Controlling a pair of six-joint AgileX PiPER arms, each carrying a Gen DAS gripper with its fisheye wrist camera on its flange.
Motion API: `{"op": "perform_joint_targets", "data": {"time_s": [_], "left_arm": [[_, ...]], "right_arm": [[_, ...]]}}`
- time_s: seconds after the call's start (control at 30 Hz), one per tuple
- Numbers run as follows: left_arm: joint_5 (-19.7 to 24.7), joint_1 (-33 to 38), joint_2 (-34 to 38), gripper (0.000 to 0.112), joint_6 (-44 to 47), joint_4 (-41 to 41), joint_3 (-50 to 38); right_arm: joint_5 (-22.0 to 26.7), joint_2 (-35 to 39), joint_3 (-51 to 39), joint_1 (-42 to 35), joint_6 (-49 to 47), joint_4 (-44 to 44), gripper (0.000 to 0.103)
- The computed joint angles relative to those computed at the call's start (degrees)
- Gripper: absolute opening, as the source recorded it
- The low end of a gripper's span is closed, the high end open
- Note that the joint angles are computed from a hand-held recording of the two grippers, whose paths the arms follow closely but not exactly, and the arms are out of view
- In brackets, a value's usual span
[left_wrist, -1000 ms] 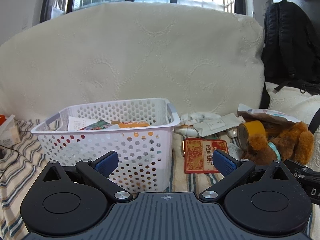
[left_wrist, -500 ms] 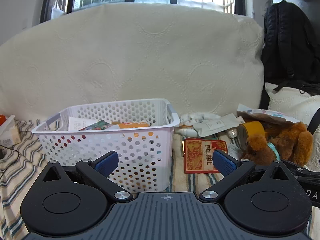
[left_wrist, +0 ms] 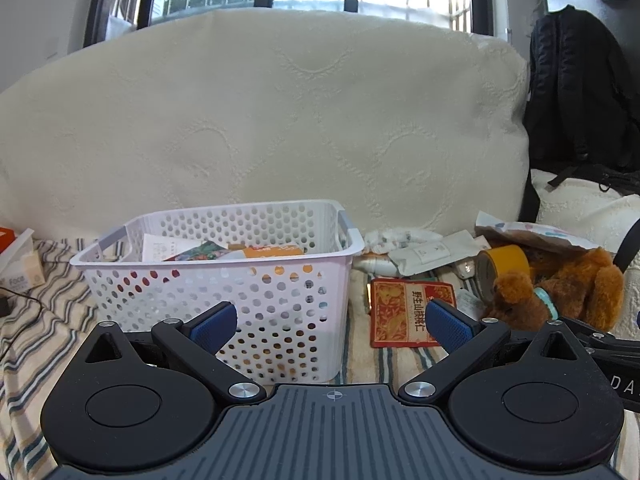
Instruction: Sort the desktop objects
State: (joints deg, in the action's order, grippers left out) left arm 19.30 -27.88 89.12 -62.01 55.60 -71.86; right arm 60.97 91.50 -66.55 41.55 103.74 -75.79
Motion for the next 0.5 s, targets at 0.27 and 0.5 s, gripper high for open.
{"op": "perform_joint_targets", "data": {"time_s": [0.27,0.5], "left_arm": [[0.0,-0.2,-0.1,0.103,-0.3,0.6,0.3],[0.0,-0.2,0.4,0.103,1.1,-0.9,-0.2]], "right_arm": [[0.4,-0.1,0.3,0.2,0.5,0.1,0.103],[0.2,-0.3,1.0,0.3,1.0,-0.1,0.103]]}}
